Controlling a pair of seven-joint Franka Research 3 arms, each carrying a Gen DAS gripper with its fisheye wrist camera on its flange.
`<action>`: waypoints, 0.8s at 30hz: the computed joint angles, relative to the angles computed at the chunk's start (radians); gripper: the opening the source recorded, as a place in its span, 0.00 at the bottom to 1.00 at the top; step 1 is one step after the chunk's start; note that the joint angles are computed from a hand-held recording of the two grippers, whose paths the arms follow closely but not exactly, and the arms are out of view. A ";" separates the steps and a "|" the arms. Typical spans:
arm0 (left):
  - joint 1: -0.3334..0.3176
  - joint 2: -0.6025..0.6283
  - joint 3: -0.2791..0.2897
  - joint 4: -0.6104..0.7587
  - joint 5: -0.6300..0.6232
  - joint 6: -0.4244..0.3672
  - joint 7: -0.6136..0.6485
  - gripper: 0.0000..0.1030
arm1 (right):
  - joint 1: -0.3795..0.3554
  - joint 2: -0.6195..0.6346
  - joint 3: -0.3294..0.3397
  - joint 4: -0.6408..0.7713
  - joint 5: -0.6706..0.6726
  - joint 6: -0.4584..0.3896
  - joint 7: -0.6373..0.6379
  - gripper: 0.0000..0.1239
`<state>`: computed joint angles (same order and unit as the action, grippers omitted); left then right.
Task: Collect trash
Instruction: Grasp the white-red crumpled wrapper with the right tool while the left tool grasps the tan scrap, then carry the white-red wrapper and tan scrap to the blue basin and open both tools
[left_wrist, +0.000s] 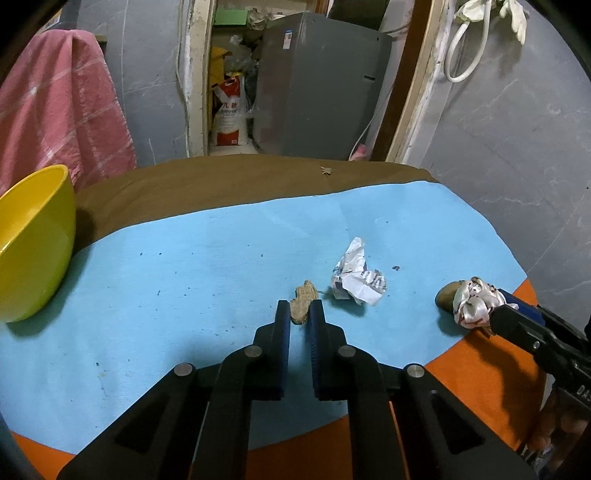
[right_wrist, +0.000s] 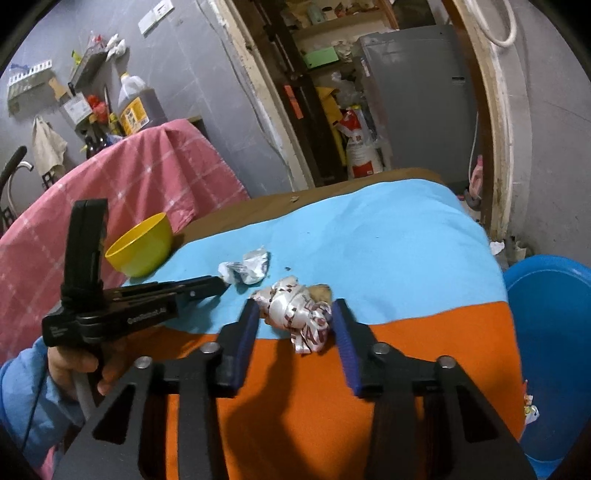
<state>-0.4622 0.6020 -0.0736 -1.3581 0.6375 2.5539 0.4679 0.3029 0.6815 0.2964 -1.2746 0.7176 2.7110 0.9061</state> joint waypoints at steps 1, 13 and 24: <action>-0.001 -0.004 0.003 -0.007 0.004 0.008 -0.007 0.07 | -0.005 -0.003 0.006 -0.006 0.008 0.005 -0.006 0.25; -0.015 -0.034 0.028 -0.055 0.069 0.075 -0.094 0.06 | -0.001 -0.050 0.016 -0.097 -0.011 0.079 -0.077 0.13; -0.120 -0.130 0.137 -0.159 0.496 0.132 -0.498 0.06 | -0.052 -0.050 0.159 -0.131 0.146 0.237 -0.329 0.10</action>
<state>-0.5820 0.4716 0.0635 -1.5168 1.1334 2.6854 -0.0303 0.2506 0.6311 0.4555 -1.4056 0.8638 2.9483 0.5771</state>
